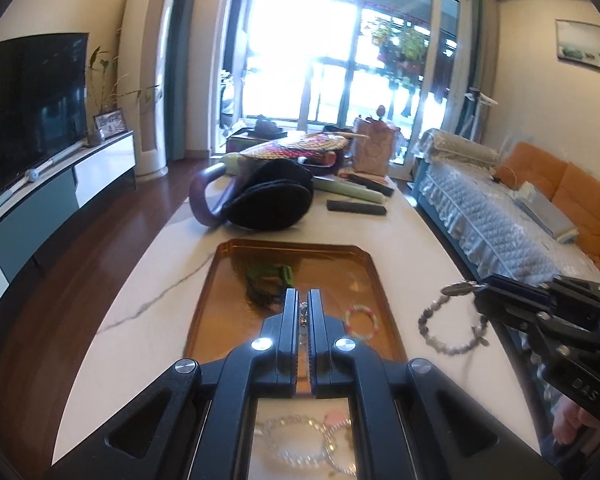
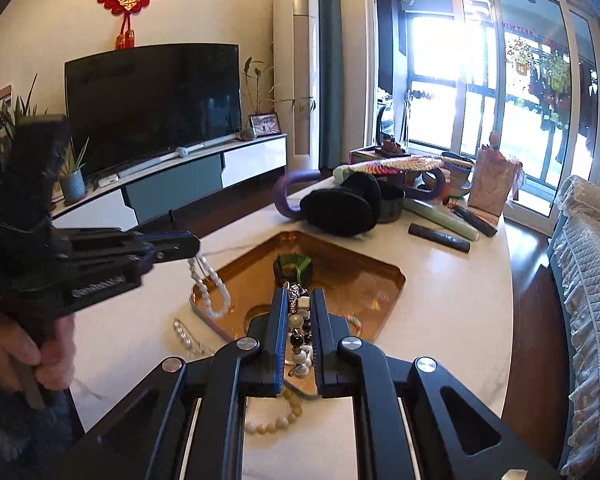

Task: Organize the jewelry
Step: 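Carry the crystal bracelet with the left gripper while the right carries the black-white bracelet over the tray, then open the left gripper over the tray while the right releases the black-white bracelet into it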

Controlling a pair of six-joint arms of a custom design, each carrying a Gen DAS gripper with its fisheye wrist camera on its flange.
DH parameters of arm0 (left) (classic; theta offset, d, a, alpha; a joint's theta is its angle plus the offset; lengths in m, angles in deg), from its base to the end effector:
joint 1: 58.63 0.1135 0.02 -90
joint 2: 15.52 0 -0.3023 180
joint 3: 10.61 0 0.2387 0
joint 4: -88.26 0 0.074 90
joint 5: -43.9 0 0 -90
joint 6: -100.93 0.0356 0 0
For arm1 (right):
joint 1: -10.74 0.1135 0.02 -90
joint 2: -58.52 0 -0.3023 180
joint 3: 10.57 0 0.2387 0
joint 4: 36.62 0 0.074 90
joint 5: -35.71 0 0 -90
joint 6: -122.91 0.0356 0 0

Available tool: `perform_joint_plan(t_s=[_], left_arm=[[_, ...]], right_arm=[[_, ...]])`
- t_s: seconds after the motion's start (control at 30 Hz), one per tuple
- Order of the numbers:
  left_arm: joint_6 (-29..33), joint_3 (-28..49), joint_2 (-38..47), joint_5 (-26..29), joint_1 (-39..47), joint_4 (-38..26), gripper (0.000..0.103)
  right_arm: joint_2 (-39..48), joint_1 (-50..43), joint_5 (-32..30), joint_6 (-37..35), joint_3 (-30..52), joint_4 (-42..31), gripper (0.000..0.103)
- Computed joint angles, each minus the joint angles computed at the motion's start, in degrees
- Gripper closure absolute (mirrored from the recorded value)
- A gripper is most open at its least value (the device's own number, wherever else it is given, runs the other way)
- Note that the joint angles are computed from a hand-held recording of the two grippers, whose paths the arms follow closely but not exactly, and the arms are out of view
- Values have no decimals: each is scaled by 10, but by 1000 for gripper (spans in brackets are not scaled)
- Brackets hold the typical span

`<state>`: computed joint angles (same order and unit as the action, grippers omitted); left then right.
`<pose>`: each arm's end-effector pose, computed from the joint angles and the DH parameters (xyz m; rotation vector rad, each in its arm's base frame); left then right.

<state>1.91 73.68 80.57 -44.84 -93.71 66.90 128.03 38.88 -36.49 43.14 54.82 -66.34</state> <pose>0.3085 -0.2176 0.3053 0.5057 2.1276 -0.4665 0.2184 0.1045 0.3194 -0.1552 2.1245 0.0582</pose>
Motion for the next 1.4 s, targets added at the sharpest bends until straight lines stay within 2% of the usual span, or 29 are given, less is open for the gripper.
perform_joint_plan(t_s=[0.13,0.37,0.5,0.7,0.9,1.0,1.17,1.4], left_arm=[[-26,34,36,45,31,-10,99],[-42,98,115,83,67,-42,99],[-57,132,154,91,77,-58,99],[-58,173,191,103,89,-67,99],[-39,219,227,95,82,-76,99],[-30,242,249,93,79,-90,99],[-4,282,293,70,73,-127,99],[-5,322,335,65,84,-176,99]], right_arm=[[32,-17,-14,-16,38,-2,93],[120,-40,-50,-30,83,22,93],[168,-66,-79,-27,83,53,93],[197,-87,-105,-32,82,73,93],[226,-111,-127,-36,89,89,93],[242,-131,-169,-15,91,97,93],[273,-137,-182,-9,85,116,93],[319,-161,-226,16,73,132,93]])
